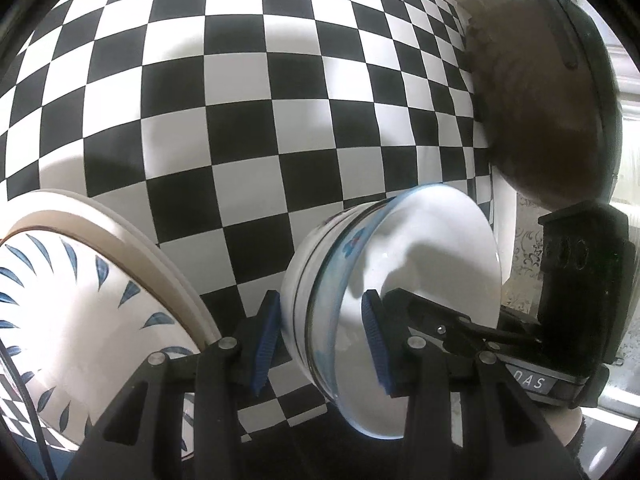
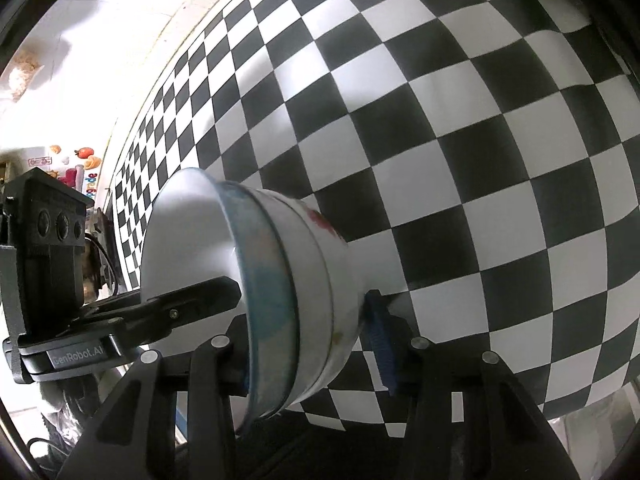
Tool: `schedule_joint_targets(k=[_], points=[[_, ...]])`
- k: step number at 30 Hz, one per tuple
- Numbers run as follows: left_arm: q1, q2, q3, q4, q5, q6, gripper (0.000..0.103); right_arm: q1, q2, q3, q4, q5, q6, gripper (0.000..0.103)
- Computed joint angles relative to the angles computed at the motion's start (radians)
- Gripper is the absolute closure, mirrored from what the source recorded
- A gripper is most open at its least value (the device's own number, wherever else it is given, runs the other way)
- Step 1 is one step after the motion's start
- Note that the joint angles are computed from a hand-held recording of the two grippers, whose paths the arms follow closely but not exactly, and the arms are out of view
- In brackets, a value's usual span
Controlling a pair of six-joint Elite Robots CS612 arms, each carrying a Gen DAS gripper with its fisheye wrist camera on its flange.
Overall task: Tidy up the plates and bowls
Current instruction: 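Lift the nested bowl stack with both tools and carry it over the plates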
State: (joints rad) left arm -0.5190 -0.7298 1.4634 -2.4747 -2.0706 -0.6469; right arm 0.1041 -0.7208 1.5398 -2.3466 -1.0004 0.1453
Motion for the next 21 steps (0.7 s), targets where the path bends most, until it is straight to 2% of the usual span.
schedule_joint_targets(k=[12,21], points=[[0.015,-0.072,0.062,-0.05,0.049,-0.036,0.066,0.048,-0.008,-0.071,0.039,0.007,-0.027,0.056],[0.04,-0.145,0.158,-0.103,0.09,-0.097,0.066,0.101,0.006,-0.157,0.106,0.018,-0.091,0.057]])
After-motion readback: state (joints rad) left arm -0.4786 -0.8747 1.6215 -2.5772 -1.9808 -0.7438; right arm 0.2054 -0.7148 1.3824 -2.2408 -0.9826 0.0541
